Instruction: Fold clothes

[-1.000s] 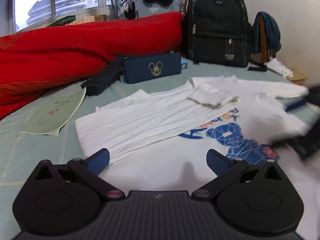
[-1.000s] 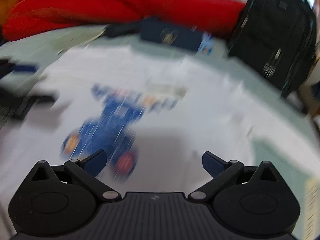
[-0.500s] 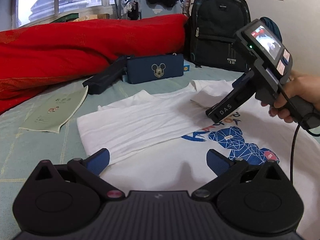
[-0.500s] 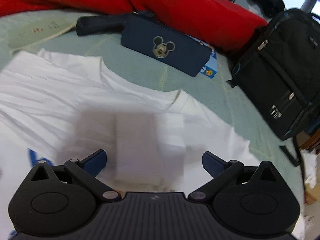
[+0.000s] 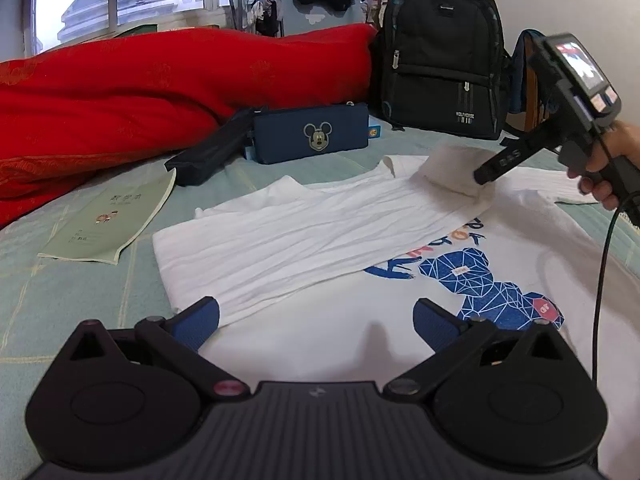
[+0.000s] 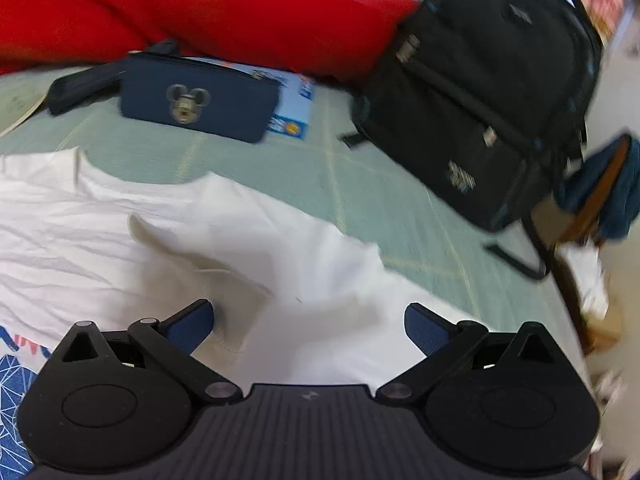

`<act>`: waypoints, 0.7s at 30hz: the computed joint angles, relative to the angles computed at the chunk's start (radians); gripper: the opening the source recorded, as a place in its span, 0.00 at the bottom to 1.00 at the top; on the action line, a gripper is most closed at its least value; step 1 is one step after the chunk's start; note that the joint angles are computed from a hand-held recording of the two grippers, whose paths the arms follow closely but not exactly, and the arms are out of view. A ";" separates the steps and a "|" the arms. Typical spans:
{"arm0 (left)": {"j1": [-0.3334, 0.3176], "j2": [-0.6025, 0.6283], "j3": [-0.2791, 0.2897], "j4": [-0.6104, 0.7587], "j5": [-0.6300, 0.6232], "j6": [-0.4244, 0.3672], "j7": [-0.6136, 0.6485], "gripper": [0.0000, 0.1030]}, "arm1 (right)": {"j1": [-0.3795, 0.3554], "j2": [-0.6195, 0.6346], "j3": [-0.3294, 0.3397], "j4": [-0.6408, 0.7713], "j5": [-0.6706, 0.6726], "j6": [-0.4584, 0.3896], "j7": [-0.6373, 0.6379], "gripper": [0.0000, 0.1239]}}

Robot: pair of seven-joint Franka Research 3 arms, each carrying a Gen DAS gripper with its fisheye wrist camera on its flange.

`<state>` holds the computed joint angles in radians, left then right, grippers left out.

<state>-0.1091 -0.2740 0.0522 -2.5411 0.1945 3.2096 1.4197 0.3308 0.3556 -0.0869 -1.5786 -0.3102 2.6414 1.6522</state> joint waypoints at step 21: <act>0.030 0.018 -0.030 0.008 0.012 -0.007 -0.009 0.99 | -0.327 -0.014 0.259 -0.054 1.260 -0.151 -0.540 0.83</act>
<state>-0.0791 -0.2565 0.0218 -2.5328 0.2061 3.2030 1.4105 0.0037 0.3413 0.1725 -1.6330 0.9502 2.4901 1.1121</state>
